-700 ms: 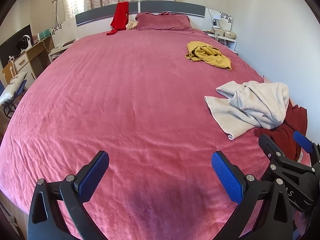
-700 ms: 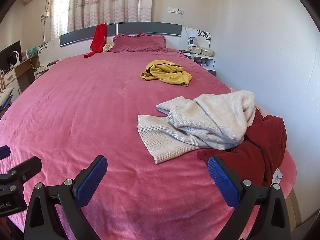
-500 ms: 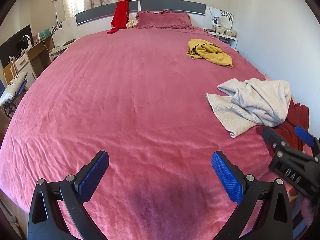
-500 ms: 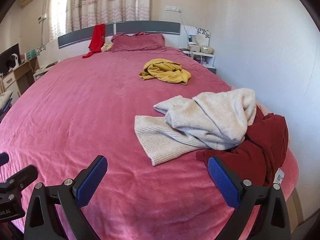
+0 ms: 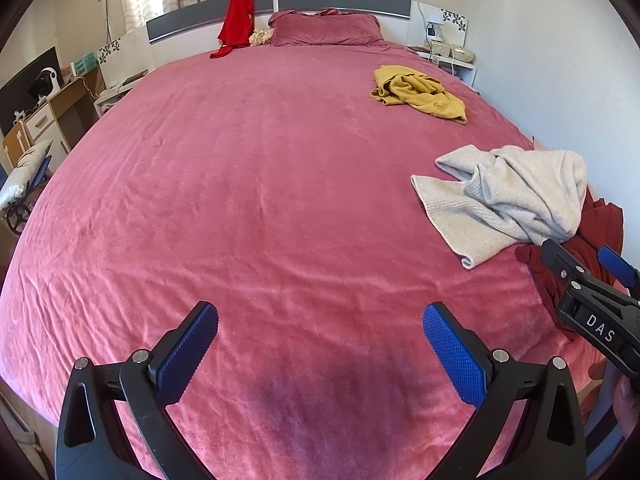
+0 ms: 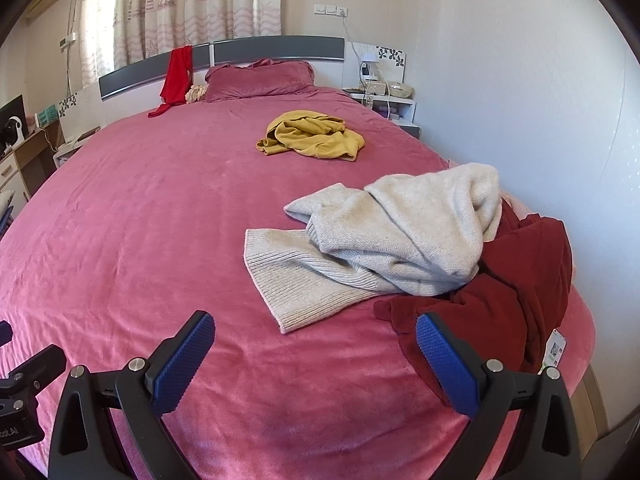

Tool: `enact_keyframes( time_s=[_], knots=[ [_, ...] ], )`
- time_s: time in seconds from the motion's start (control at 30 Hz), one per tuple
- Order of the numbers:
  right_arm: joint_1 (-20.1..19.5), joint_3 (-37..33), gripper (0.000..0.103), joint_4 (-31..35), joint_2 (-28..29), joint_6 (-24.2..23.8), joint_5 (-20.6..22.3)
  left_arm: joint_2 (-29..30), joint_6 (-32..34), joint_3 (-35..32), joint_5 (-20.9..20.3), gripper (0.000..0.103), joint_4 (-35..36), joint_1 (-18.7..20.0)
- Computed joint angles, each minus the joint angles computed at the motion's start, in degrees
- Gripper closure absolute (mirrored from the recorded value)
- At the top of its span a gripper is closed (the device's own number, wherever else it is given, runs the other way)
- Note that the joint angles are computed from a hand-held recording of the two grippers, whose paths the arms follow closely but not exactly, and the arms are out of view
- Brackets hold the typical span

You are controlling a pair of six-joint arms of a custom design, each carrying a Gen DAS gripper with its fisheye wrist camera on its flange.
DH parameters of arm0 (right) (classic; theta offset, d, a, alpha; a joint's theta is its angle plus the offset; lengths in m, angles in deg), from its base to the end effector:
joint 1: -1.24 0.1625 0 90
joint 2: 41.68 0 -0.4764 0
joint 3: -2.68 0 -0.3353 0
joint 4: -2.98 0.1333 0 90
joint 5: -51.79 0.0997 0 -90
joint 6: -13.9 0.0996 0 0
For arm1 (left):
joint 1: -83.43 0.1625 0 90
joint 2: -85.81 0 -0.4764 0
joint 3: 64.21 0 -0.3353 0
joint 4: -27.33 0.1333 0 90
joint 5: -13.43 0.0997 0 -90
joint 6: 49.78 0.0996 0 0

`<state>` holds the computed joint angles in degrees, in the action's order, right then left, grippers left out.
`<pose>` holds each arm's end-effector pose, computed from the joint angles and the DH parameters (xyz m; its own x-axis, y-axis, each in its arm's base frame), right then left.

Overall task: Fold clothes
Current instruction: 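Move the right tool toward the crumpled cream sweater and grasp it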

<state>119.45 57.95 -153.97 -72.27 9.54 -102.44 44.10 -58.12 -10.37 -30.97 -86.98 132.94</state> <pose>0.4249 -0.6999 0.2999 -0.6409 0.2777 0.7156 -0.3997 0.6752 -0.6200 -0.3611 -0.7378 0.3619 -0.7154 0.2282 -0.6604 0.5366 0.7848 -0.3101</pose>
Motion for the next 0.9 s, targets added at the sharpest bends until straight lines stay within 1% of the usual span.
enact_keyframes(
  time_s=[0.1, 0.23, 0.33, 0.47, 0.63, 0.73, 0.9],
  knots=[
    [-0.4, -0.6, 0.0, 0.2, 0.0, -0.3, -0.2, 0.4, 0.8, 0.4, 0.1, 0.0, -2.3, 0.1],
    [-1.2, -1.6, 0.0, -1.0, 0.1, -2.6, 0.2, 0.8, -0.2, -0.6, 0.0, 0.0, -1.2, 0.4],
    [-2.1, -4.3, 0.0, 1.2, 0.6, -2.8, -1.1, 1.0, 0.3, -0.7, 0.7, 0.0, -1.8, 0.6],
    [-3.3, -8.6, 0.0, 3.8, 1.6, -3.4, -3.2, 1.3, -1.0, -1.5, 0.9, 0.0, 0.1, 1.0],
    [-4.4, -13.1, 0.0, 3.5, 3.1, -6.0, -4.3, 1.3, -2.0, -1.1, 1.8, 0.0, 0.9, 1.5],
    [-5.2, -14.7, 0.0, 4.6, 3.0, -6.2, -3.5, 1.0, -3.8, -1.1, 0.8, 0.0, 2.6, 1.9],
    [-6.7, -17.6, 0.0, 4.8, 3.2, -6.5, -4.2, 0.1, -5.9, -0.5, -0.7, 0.0, 5.8, 2.2]
  ],
)
